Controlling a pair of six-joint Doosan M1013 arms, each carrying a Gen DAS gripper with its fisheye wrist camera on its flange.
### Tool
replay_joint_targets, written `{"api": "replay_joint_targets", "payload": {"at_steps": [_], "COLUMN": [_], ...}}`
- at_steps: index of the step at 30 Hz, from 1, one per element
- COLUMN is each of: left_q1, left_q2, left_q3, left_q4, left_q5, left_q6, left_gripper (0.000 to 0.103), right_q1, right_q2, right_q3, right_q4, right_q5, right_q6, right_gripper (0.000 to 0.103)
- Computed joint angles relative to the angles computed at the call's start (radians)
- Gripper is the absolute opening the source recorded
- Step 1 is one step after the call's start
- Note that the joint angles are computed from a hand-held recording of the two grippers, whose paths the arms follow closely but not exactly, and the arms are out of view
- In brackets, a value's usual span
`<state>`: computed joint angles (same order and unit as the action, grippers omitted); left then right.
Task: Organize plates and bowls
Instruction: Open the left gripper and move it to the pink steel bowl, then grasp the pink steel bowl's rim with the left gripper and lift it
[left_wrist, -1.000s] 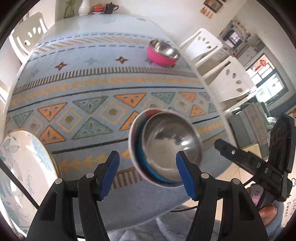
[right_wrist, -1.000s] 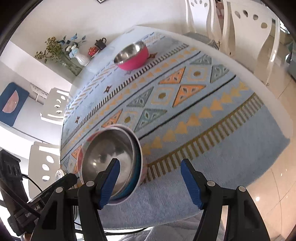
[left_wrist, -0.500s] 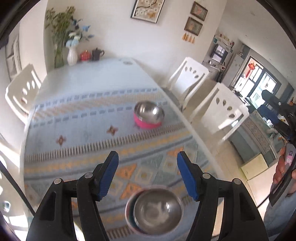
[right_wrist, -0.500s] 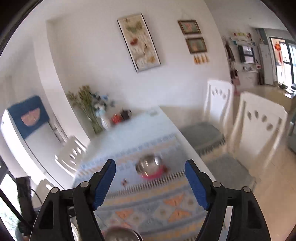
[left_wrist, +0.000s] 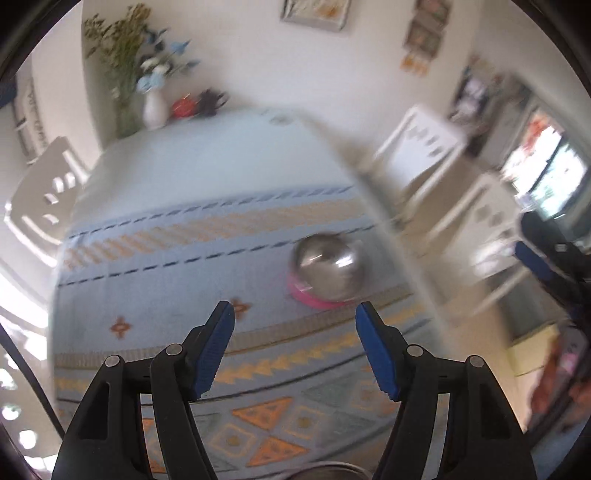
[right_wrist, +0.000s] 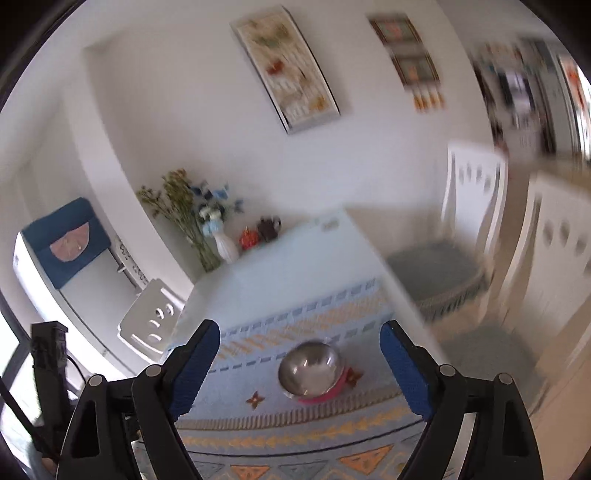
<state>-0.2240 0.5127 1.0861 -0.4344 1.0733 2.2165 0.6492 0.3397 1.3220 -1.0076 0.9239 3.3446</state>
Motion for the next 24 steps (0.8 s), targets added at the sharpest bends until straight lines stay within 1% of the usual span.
{"api": "replay_joint_targets", "payload": {"at_steps": [1, 2, 4, 5, 8, 10, 12, 14, 17, 20, 23, 24], "left_q1": [-0.010, -0.014, -0.020, -0.022, -0.031, -0.034, -0.035, -0.037, -0.053, -0.062, -0.068, -0.072], "left_q2": [0.013, 0.032, 0.067, 0.078, 0.112, 0.139, 0.182, 0.207, 0.223, 0.259, 0.276, 0.277], "left_q3": [-0.009, -0.024, -0.058, -0.067, -0.094, -0.121, -0.173, -0.197, -0.198, -0.234, -0.248, -0.243], "left_q4": [0.041, 0.045, 0.040, 0.043, 0.040, 0.032, 0.006, -0.020, 0.007, 0.019, 0.018, 0.031], "left_q5": [0.002, 0.023, 0.068, 0.076, 0.075, 0.086, 0.147, 0.181, 0.157, 0.180, 0.182, 0.172], "left_q6": [-0.021, -0.026, -0.036, -0.041, -0.060, -0.100, -0.151, -0.158, -0.167, -0.197, -0.212, -0.204], "left_gripper": [0.066, 0.066, 0.066, 0.066, 0.066, 0.066, 0.066, 0.066, 0.066, 0.066, 0.066, 0.063], "right_q1": [-0.018, -0.037, -0.063, -0.075, -0.106, -0.126, -0.147, -0.160, -0.184, -0.198, -0.205, -0.208], "right_q2": [0.002, 0.007, 0.021, 0.029, 0.045, 0.052, 0.063, 0.073, 0.086, 0.104, 0.123, 0.130], "right_q3": [0.016, 0.030, 0.041, 0.050, 0.075, 0.089, 0.094, 0.099, 0.110, 0.122, 0.112, 0.107], "right_q4": [0.037, 0.080, 0.166, 0.201, 0.289, 0.333, 0.361, 0.378, 0.424, 0.448, 0.490, 0.512], "right_q5": [-0.044, -0.082, -0.106, -0.124, -0.171, -0.192, -0.209, -0.227, -0.283, -0.360, -0.386, -0.393], "right_q6": [0.024, 0.040, 0.048, 0.059, 0.071, 0.065, 0.059, 0.057, 0.034, 0.033, -0.003, -0.029], "right_gripper": [0.087, 0.087, 0.087, 0.087, 0.087, 0.087, 0.087, 0.087, 0.087, 0.087, 0.087, 0.087]}}
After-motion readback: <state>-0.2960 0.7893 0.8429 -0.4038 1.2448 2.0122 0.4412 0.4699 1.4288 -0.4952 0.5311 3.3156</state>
